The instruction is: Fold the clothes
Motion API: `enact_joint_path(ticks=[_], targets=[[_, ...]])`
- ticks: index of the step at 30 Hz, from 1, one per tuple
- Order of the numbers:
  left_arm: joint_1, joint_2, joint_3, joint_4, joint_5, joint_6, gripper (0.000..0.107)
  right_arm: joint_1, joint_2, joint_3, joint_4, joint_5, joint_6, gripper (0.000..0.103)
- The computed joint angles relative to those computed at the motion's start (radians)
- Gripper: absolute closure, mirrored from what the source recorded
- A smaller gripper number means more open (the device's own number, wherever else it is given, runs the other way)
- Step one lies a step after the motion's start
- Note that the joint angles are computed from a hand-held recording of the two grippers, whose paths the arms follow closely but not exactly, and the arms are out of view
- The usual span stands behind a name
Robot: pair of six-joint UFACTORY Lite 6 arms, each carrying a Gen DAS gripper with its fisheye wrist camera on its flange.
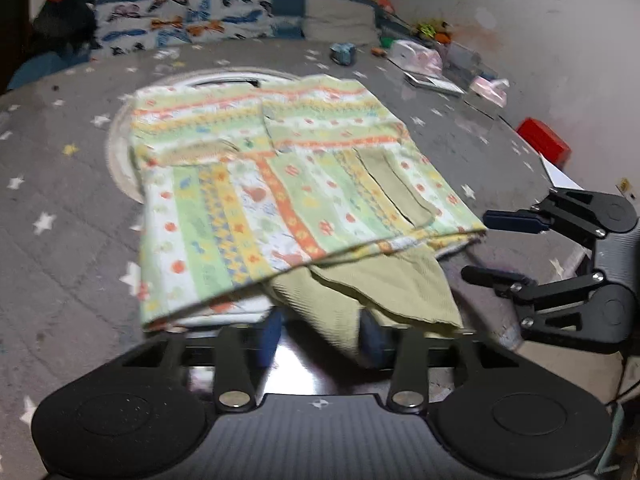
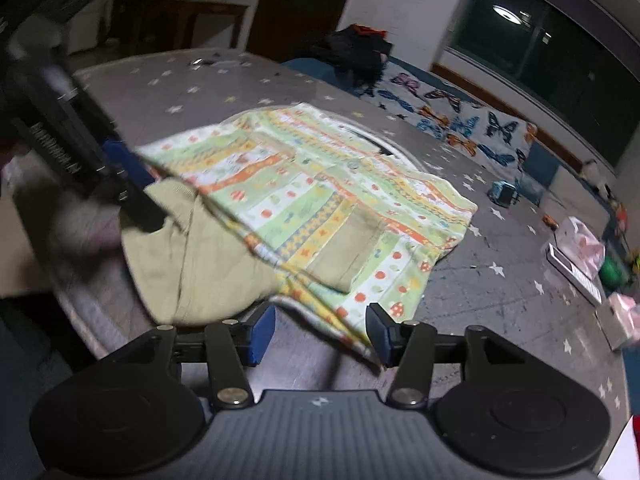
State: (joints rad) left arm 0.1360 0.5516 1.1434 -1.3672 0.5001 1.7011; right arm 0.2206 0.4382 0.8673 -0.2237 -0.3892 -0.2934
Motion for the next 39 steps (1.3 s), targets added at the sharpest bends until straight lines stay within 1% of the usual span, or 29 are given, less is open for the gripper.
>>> enact_joint_path(ticks=[1,4,5,6,8,10,13,15,16,17,19,20,21,22,23,24,26,27,28,30,34,37,39], targets=[[0.0,0.0,-0.002,-0.003,0.009,0.011,0.087,0.004,0.002,-0.007,0.014,-0.006,-0.033,0.051],[0.005,-0.014,0.004,-0.02,0.038,0.043,0.094,0.019,0.008,-0.037,0.032,-0.046,-0.123,0.049],[0.014,-0.012,0.024,-0.007,0.061,0.021,0.095,0.023,0.012,-0.043,0.026,-0.063,-0.135,0.045],[0.023,-0.007,0.047,0.008,0.083,-0.006,0.095,0.025,0.016,-0.047,0.017,-0.08,-0.138,0.044],[0.039,0.011,0.105,0.041,0.127,-0.071,0.096,0.031,0.035,-0.05,-0.006,-0.127,-0.136,0.044],[0.05,0.04,0.178,0.075,0.172,-0.138,0.096,0.039,0.062,-0.024,-0.027,-0.152,-0.109,0.045],[0.054,0.088,0.274,0.112,0.204,-0.216,0.096,0.049,0.107,0.035,-0.075,-0.18,-0.031,0.048],[0.056,0.117,0.32,0.134,0.209,-0.263,0.096,0.051,0.147,0.11,-0.149,-0.168,0.098,0.06],[0.058,0.131,0.343,0.146,0.213,-0.288,0.096,0.047,0.158,0.136,-0.196,-0.163,0.169,0.064],[0.061,0.14,0.359,0.153,0.218,-0.303,0.096,0.043,0.169,0.161,-0.241,-0.16,0.236,0.073],[0.071,0.145,0.371,0.157,0.232,-0.311,0.096,0.026,0.17,0.179,-0.3,-0.174,0.329,0.079],[0.076,0.146,0.374,0.161,0.237,-0.309,0.095,0.018,0.168,0.183,-0.321,-0.183,0.365,0.087],[0.08,0.149,0.378,0.166,0.244,-0.308,0.095,0.013,0.163,0.186,-0.333,-0.182,0.392,0.093],[0.084,0.154,0.383,0.173,0.252,-0.308,0.094,0.008,0.159,0.191,-0.345,-0.181,0.421,0.093],[0.089,0.154,0.381,0.176,0.259,-0.299,0.093,0.001,0.156,0.197,-0.359,-0.177,0.458,0.097],[0.096,0.141,0.361,0.165,0.261,-0.266,0.092,-0.005,0.154,0.204,-0.375,-0.173,0.495,0.098],[0.111,0.096,0.294,0.125,0.253,-0.167,0.082,-0.021,0.158,0.229,-0.418,-0.166,0.569,0.098],[0.12,0.064,0.249,0.097,0.237,-0.107,0.069,-0.028,0.16,0.242,-0.439,-0.163,0.605,0.098],[0.13,0.028,0.195,0.053,0.216,-0.026,0.059,-0.035,0.164,0.257,-0.455,-0.161,0.633,0.098],[0.148,-0.037,0.095,-0.043,0.176,0.146,0.055,-0.041,0.167,0.276,-0.469,-0.16,0.66,0.098],[0.183,-0.11,-0.055,-0.237,0.124,0.463,0.048,-0.044,0.169,0.308,-0.473,-0.153,0.692,0.098],[0.176,-0.135,-0.138,-0.407,0.086,0.712,0.046,-0.05,0.176,0.334,-0.483,-0.145,0.723,0.098],[0.152,-0.142,-0.188,-0.553,0.065,0.91,0.046,-0.051,0.183,0.351,-0.485,-0.137,0.732,0.098]])
